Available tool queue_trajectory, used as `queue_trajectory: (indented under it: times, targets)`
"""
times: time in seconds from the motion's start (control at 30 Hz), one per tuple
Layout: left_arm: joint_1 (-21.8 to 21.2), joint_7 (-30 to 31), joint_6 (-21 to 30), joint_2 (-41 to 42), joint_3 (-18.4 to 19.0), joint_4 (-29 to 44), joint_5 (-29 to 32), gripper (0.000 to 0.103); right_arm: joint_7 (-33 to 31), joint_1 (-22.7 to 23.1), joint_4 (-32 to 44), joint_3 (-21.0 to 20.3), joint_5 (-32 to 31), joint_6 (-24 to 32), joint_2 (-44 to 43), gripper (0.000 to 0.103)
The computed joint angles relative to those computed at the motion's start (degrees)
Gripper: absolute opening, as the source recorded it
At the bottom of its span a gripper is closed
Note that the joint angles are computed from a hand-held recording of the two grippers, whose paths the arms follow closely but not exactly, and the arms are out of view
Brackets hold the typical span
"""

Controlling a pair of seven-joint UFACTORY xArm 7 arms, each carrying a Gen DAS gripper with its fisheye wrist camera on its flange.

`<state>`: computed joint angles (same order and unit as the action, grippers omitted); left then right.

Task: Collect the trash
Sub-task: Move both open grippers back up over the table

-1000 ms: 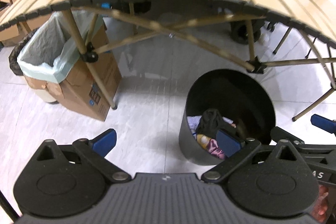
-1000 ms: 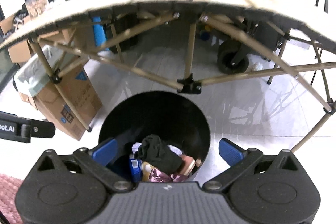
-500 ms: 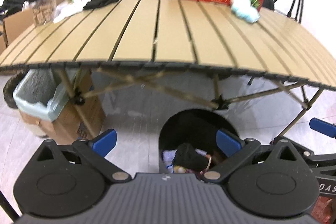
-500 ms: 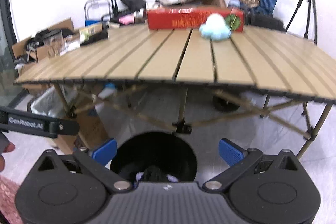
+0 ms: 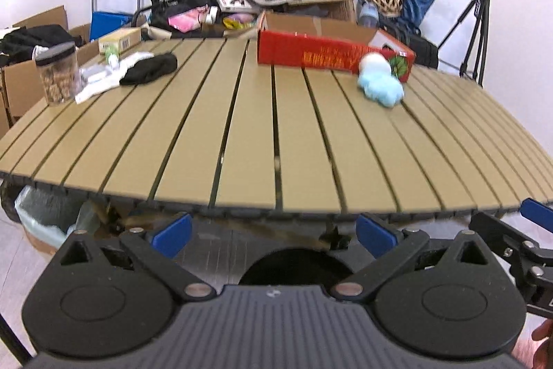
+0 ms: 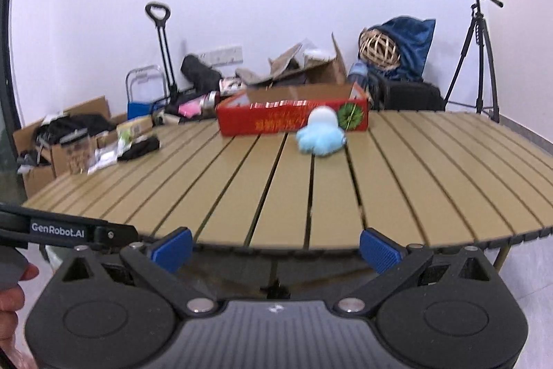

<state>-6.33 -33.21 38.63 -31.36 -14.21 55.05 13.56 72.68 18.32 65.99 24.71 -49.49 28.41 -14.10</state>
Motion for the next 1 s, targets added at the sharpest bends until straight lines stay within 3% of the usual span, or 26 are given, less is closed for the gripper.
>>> queue_trajectory:
  times: [0.23, 0.57, 0.8, 1.0]
  targets:
    - [2.68, -4.69, -3.35, 7.00, -1.98, 5.81, 4.39, 0.103, 5.15, -2.47, 4.06, -1.13, -7.54, -1.70, 3.63, 0.103]
    - [2.05, -10.80, -6.01, 19.24, -0.46, 15.05, 13.86, 0.103, 8.71, 1.12, 13.43, -8.69, -14.30, -2.28, 13.95, 0.103]
    - [-1.11, -12.39, -6.26, 26.60, 3.24, 22.15, 18.81, 0.103, 5.26, 5.21, 24.49, -14.13, -13.78, -1.38, 23.66, 0.103]
    - [-3.72, -13.77, -7.43, 32.15, 6.60, 27.81, 23.94, 0.103, -3.78, 8.12, 37.53, -17.34, -8.28, 0.60, 33.96, 0.103]
